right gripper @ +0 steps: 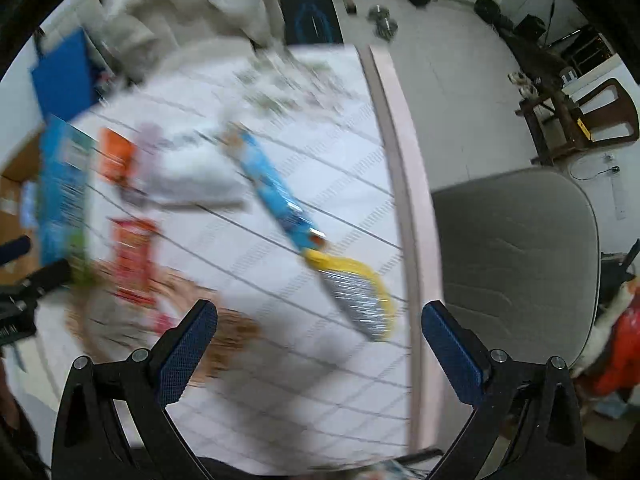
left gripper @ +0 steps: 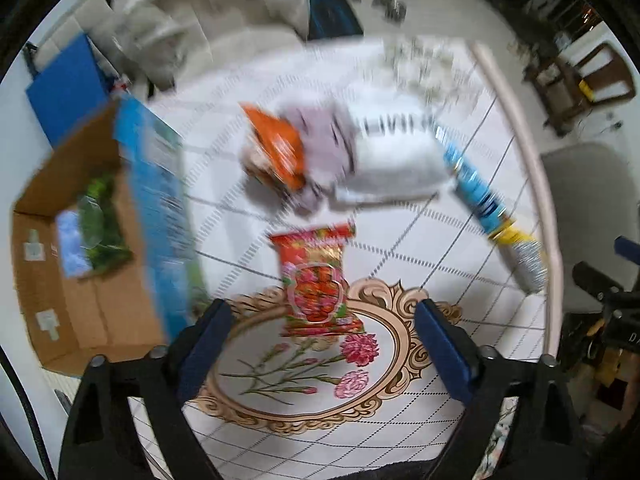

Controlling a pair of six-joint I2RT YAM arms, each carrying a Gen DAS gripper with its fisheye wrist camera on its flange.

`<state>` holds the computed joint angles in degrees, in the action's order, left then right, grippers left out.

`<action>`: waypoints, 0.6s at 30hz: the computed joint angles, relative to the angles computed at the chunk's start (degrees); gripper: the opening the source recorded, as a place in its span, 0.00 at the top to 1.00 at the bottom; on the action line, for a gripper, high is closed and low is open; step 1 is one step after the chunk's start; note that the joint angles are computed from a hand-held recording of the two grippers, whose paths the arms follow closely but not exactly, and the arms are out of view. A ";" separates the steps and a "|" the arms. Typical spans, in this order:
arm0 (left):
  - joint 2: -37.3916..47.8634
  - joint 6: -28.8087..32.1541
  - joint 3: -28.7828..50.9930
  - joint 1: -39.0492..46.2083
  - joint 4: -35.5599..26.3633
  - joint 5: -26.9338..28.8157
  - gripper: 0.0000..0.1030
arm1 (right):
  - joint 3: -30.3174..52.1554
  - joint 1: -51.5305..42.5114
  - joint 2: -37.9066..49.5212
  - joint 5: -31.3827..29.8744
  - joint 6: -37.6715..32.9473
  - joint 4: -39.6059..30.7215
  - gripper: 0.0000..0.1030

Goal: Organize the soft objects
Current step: 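Grasp the red snack bag with the left tool while the right tool grasps the yellow scrubber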

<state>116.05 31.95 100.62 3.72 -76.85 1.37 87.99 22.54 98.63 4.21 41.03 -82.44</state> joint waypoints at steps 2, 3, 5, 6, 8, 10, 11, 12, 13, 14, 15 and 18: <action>0.82 -2.27 -5.46 -2.34 3.84 -2.79 0.15 | -8.32 -3.39 -0.28 -1.29 -4.67 4.47 0.00; 1.46 -2.99 -7.43 -3.33 5.47 -4.03 0.15 | -11.59 -4.52 -0.27 -1.82 -6.17 6.59 0.00; 3.56 -4.03 -9.61 -4.83 7.98 -7.03 0.15 | -17.77 -6.34 0.79 -3.89 -9.36 11.35 0.00; 4.81 -4.65 -10.30 -5.38 9.15 -8.38 0.15 | -20.18 -7.32 1.40 -4.77 -10.78 13.52 0.00; 7.16 -5.65 -10.27 -5.76 10.14 -9.90 0.15 | -22.79 -8.43 3.08 -6.20 -12.22 16.62 0.02; 9.83 -6.89 -9.03 -5.74 10.00 -10.52 0.15 | -24.93 -9.57 4.31 -6.60 -13.38 19.17 0.03; 11.21 -7.43 -8.33 -5.69 9.90 -10.88 0.15 | -25.86 -10.32 4.95 -6.82 -13.99 20.39 0.04; 12.09 -7.77 -7.99 -5.64 9.93 -10.93 0.15 | -26.47 -10.86 5.36 -7.12 -14.44 21.28 0.06; 13.18 -8.22 -7.35 -5.47 9.66 -10.87 0.15 | -26.96 -11.36 5.70 -7.54 -14.76 22.08 0.07; 14.38 -8.49 -6.46 -5.22 8.93 -10.38 0.15 | -27.54 -12.08 6.20 -8.27 -15.18 22.92 0.10; 15.47 -8.77 -5.48 -4.85 8.02 -9.67 0.23 | -27.80 -12.52 6.60 -8.66 -15.40 23.27 0.24; 16.48 -9.11 -3.73 -3.86 6.38 -8.89 0.57 | -29.01 -13.63 6.43 -9.44 -14.77 24.20 0.43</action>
<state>132.52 22.84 96.89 -0.14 -70.47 -7.52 58.97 8.91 105.07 -5.23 26.26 -58.24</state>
